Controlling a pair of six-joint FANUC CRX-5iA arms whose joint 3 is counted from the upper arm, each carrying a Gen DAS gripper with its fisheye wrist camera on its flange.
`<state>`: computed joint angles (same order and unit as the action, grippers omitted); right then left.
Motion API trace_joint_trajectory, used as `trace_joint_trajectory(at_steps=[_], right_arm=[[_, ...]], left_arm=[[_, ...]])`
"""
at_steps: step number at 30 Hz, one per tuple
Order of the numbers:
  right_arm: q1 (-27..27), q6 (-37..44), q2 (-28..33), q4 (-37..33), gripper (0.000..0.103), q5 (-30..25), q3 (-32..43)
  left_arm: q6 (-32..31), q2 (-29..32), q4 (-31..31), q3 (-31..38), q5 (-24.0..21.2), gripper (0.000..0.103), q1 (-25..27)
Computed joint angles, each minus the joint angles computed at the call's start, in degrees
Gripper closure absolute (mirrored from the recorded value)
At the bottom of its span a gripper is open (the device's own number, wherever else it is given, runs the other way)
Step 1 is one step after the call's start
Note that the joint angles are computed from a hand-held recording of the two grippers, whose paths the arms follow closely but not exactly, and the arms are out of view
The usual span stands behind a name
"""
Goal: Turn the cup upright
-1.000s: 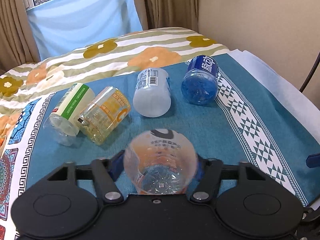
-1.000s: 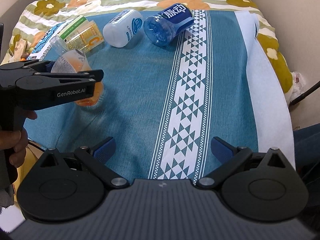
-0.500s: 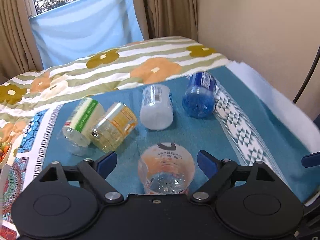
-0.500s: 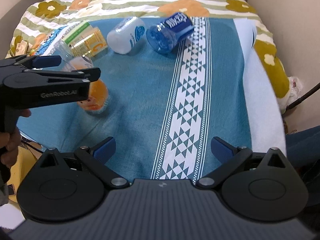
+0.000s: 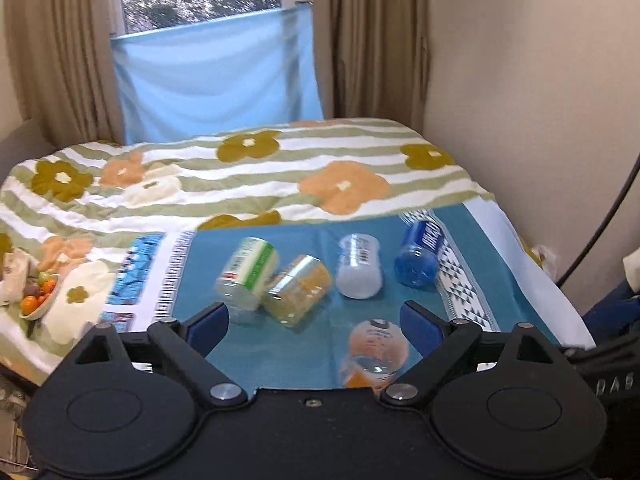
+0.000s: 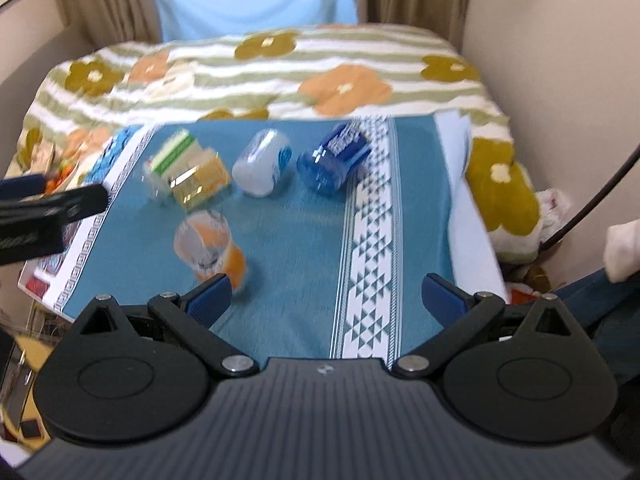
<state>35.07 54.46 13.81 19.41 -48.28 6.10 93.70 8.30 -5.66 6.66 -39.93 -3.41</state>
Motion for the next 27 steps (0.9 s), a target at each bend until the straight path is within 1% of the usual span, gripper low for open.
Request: trace_joint_trajectory(at_steps=[1, 4, 7, 13, 15, 19, 27], right_arm=[[0.3, -1.3, -0.3, 1.4, 0.0, 0.2, -0.5], [1.4, -5.8, -1.3, 5.6, 0.0, 0.8, -2.1], [2.5, -9.7, -2.4, 9.3, 0.0, 1.6, -4.1], [4.5, -15.1, -3.8, 14.1, 0.0, 3.1, -7.2], [5.1, -16.9, -4.3, 15.7, 0.0, 3.5, -8.3], [6.0, -19.2, -4.8, 17.3, 0.0, 3.7, -9.4], [6.8, -21.5, -5.0, 19.4, 0.0, 3.4, -10.1]], left_arm=[[1.0, -0.8, -1.2, -0.2, -0.3, 0.0, 0.1], [2.3, -3.4, -2.5, -2.2, 0.6, 0.0, 0.9], [2.5, -5.1, -2.5, -3.6, 0.3, 0.0, 1.9], [2.9, -8.0, -3.5, -6.4, -0.3, 0.0, 3.2], [2.8, -8.7, -3.2, -7.5, 0.2, 0.0, 3.8], [2.7, -9.9, -2.4, -9.1, 0.8, 0.0, 4.9], [0.2, -10.4, -0.5, -10.1, 1.6, 0.0, 5.9]])
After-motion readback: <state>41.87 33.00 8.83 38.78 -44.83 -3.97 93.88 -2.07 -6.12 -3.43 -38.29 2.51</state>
